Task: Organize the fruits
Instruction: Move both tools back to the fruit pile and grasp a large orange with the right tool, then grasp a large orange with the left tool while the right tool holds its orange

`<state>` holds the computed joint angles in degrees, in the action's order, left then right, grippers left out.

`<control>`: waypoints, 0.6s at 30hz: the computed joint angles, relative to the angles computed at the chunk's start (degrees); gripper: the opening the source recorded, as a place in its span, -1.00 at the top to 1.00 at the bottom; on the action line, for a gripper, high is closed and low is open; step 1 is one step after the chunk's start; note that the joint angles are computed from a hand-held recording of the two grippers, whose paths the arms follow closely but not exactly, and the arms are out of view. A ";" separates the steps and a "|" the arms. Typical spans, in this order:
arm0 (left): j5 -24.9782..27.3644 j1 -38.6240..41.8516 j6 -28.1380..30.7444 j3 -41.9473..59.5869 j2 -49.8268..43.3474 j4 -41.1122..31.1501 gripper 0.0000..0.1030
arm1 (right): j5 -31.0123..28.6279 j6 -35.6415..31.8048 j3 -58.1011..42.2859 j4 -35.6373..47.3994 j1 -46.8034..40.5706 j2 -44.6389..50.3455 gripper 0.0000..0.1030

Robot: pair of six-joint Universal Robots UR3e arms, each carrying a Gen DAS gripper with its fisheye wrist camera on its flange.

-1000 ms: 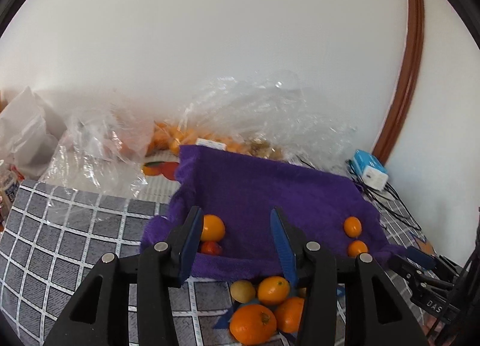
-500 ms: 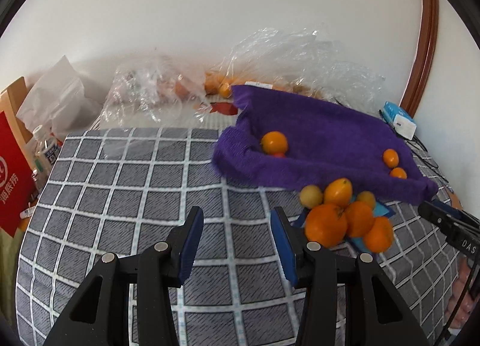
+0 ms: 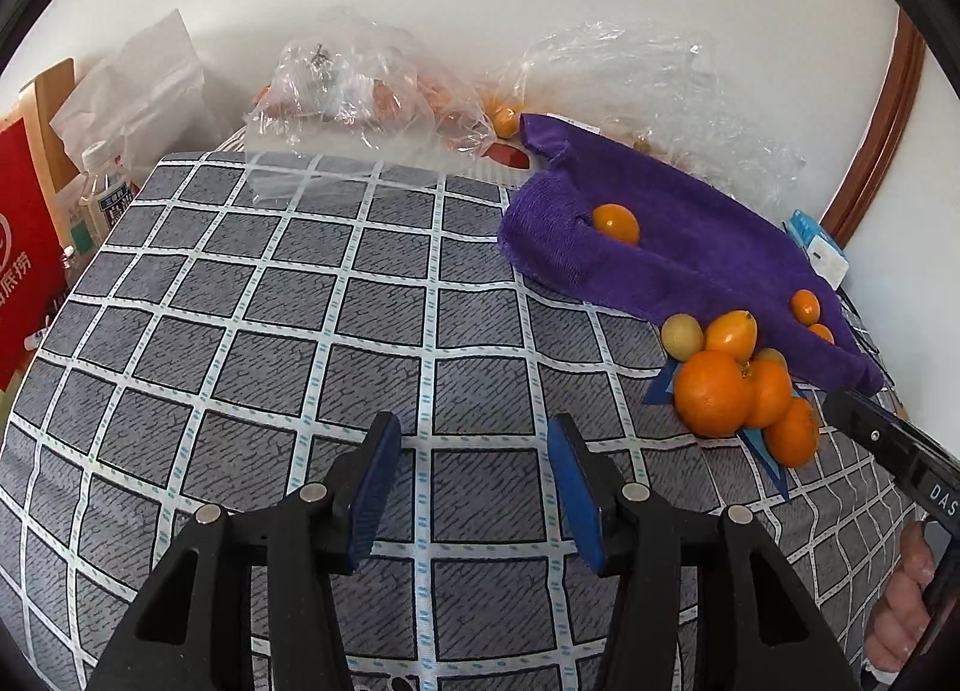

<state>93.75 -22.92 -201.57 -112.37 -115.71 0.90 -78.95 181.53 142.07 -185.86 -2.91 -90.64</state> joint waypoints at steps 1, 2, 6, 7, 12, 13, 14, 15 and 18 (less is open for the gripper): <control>-0.16 0.02 0.01 -0.14 0.03 0.23 -0.02 | 0.18 -0.44 -0.49 -0.01 0.90 0.91 -0.08; -0.44 0.08 0.13 -0.01 -0.08 0.26 -0.05 | 0.29 -0.97 -1.17 0.41 1.73 1.84 -0.08; -0.40 -0.09 0.10 0.13 -0.08 0.00 -0.11 | -2.35 -2.15 -5.63 2.31 5.92 7.45 -0.08; -0.66 -0.05 0.23 0.17 -0.11 0.00 -0.14 | -3.72 -2.25 -6.94 3.46 6.95 8.48 -0.08; -1.53 -0.22 1.41 0.78 -0.40 -0.57 -0.32 | -9.28 -1.74 -9.61 2.82 9.92 12.26 0.21; -1.60 -0.34 1.64 0.92 -0.46 -0.73 -0.36 | -8.55 -1.98 -8.88 2.43 9.36 11.67 0.21; -1.85 -0.37 1.93 1.10 -0.53 -0.98 -0.38 | -8.60 -2.12 -7.66 1.10 8.91 11.06 0.21; -2.41 -0.18 2.22 1.10 -0.57 -0.94 -0.45 | -8.63 -2.47 -6.38 0.15 8.30 10.25 0.21; -3.20 0.13 3.31 1.27 -0.63 -1.38 -0.49 | -7.78 -4.29 -0.97 -3.12 4.89 6.44 0.21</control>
